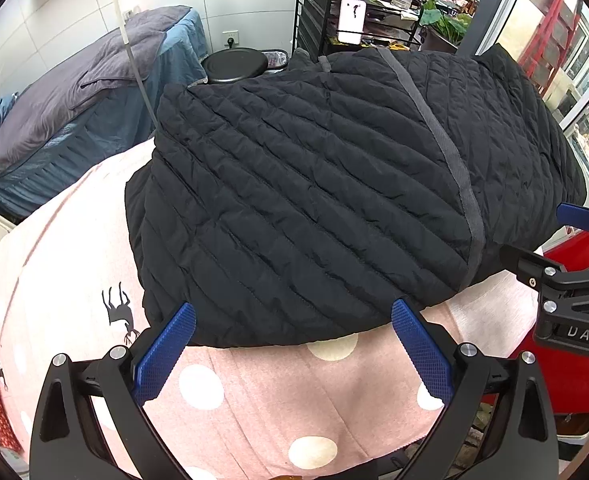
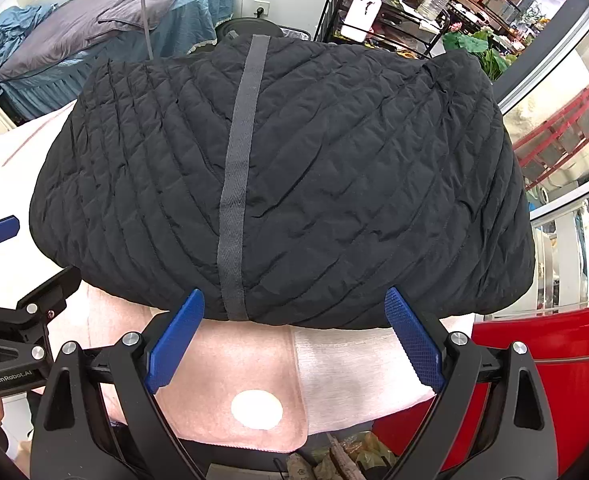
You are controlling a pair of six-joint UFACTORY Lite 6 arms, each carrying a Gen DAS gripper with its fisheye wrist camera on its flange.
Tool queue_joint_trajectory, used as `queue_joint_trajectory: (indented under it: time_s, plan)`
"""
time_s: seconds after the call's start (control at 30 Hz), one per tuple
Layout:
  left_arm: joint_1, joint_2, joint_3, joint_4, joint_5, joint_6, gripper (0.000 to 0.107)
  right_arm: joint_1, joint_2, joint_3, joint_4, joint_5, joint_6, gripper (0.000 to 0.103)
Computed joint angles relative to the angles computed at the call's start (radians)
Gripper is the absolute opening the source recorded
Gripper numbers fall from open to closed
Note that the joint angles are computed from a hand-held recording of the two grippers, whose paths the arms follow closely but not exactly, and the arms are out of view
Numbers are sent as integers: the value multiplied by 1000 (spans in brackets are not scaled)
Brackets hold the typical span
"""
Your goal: Fold large clothes
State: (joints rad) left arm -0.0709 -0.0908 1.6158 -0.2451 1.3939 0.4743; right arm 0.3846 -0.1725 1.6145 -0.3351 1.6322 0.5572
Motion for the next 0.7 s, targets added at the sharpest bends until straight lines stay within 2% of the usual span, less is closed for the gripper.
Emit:
queue_joint_trajectory:
  time_s: [0.7]
  plan:
    - [3,-2,4,-2,-10,-3,96,-28,-11,-11,11,-12,-11,91]
